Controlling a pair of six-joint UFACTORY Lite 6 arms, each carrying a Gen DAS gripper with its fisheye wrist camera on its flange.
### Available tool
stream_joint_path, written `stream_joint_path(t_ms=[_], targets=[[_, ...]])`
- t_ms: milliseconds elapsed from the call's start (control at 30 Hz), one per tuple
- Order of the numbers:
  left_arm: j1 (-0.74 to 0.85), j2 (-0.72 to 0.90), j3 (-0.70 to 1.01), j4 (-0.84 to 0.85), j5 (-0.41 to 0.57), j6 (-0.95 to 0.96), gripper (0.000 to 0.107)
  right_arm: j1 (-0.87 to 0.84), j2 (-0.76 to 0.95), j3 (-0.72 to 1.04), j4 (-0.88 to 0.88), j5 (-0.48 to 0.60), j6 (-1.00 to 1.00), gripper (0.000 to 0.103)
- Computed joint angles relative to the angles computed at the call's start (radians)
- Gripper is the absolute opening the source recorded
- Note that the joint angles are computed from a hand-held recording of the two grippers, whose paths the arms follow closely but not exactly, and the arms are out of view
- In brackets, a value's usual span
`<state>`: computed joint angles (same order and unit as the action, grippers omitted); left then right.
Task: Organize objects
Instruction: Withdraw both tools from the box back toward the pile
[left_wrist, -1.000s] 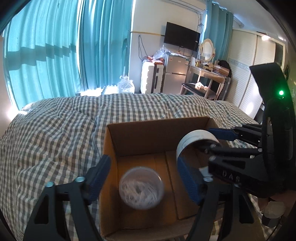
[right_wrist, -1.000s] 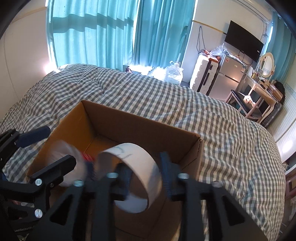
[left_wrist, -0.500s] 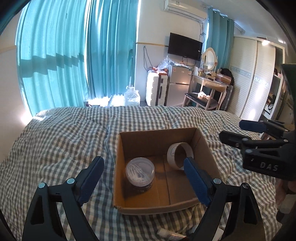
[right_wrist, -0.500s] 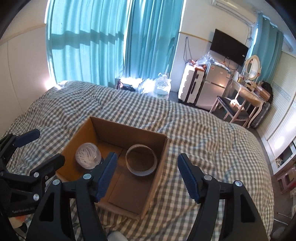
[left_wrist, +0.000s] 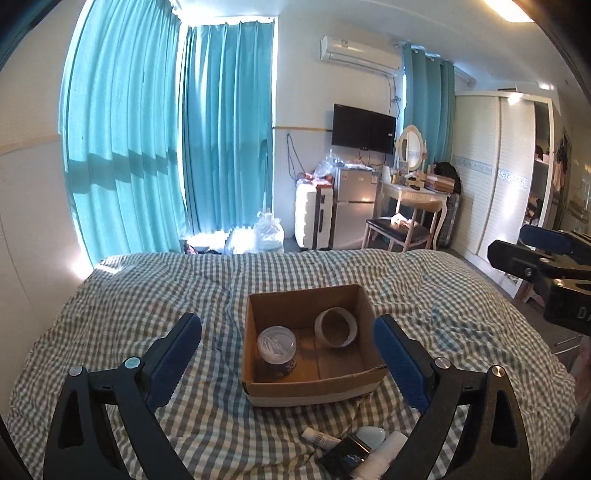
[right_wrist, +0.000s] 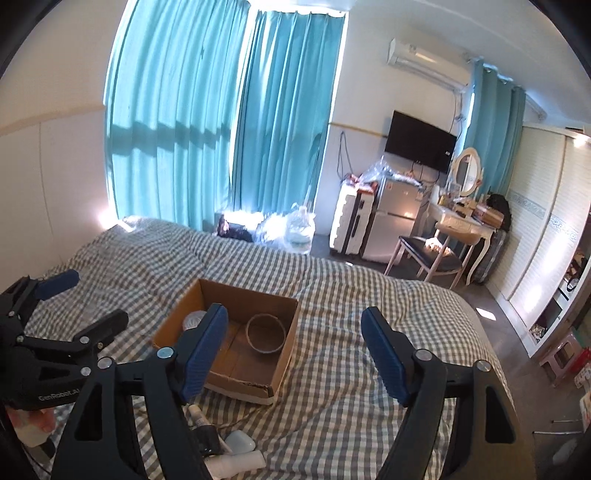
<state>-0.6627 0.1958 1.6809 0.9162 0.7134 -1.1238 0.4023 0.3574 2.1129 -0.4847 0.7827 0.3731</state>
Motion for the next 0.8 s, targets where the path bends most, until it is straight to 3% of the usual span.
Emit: stream_joint_path(t_ms=[200, 467, 667, 800], targets=[[-0.115, -0.124, -0.084, 0.077, 0.119, -0.095, 0.102, 0.102, -0.265, -0.252, -0.162, -0.002, 0.154, 0.092], [-0.230, -0.194, -0.115, 0.133, 0.271, -0.157, 0.103, 0.240, -0.480, -0.419, -0.306, 0.052, 0.275, 0.097], [-0.290, -0.220, -0.198, 0.166, 0.320, -0.224, 0.103, 0.314, -0.618, -0.583, -0.380, 0.074, 0.352, 0.098], [-0.303, -0.231, -0.308, 0.191, 0.301, -0.296, 0.103, 0.298, -0.692, -0.748, -0.387, 0.014, 0.421, 0.098]])
